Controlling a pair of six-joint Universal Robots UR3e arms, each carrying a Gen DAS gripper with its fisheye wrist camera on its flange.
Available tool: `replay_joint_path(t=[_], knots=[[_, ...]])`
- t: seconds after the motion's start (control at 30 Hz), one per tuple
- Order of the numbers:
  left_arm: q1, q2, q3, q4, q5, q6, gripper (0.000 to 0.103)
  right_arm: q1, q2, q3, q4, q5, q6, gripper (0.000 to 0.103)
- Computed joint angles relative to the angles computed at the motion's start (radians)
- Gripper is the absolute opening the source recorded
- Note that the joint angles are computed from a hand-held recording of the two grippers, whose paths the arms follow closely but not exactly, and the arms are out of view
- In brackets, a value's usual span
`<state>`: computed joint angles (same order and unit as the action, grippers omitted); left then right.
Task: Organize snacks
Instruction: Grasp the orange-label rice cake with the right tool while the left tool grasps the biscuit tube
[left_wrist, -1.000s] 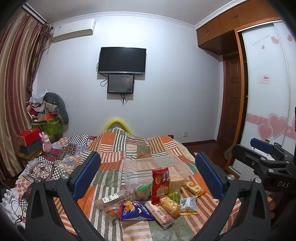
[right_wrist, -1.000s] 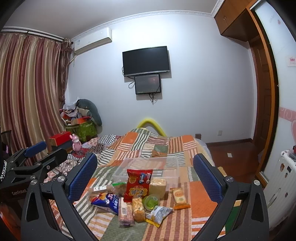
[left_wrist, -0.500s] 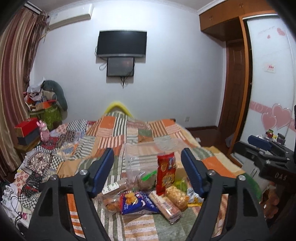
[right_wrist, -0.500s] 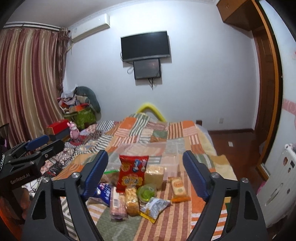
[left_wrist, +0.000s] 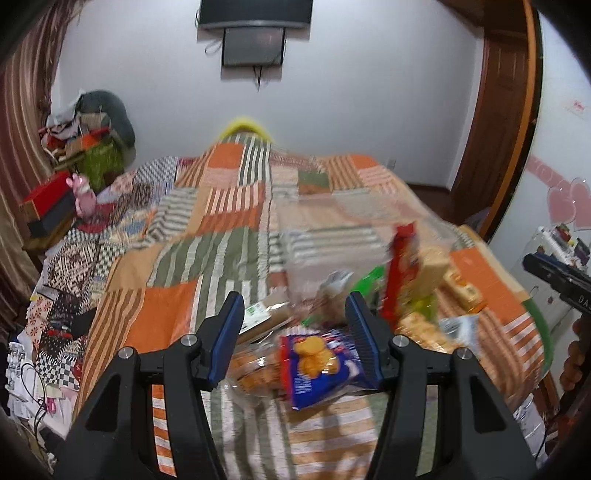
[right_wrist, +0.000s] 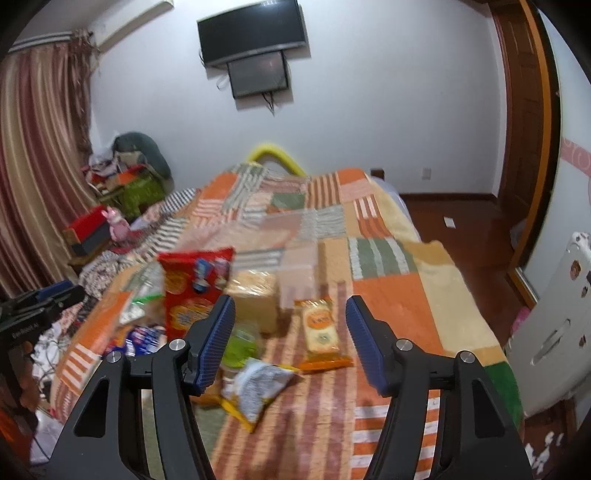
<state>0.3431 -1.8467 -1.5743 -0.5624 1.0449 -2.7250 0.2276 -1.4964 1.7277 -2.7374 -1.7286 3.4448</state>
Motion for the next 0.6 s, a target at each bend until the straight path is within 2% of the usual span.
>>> replay_joint_path(t=[0.27,0.5,0.6], knots=[[-0.034,-0.256,0.289,-0.159,0.088,0.048,0.057,-0.052,0.074,-0.045,0.082,0.036,-0.039,0.059],[-0.072,-0.514,0.654,-0.395,0.161,0.103,0.057,-0.091,0.139,-0.093,0.146,0.090,-0.066,0.059],[-0.082,-0.589,0.758,-0.452,0.187,0.118,0.057,-0.097,0.159,-0.114,0.176,0.098,-0.079,0.059]])
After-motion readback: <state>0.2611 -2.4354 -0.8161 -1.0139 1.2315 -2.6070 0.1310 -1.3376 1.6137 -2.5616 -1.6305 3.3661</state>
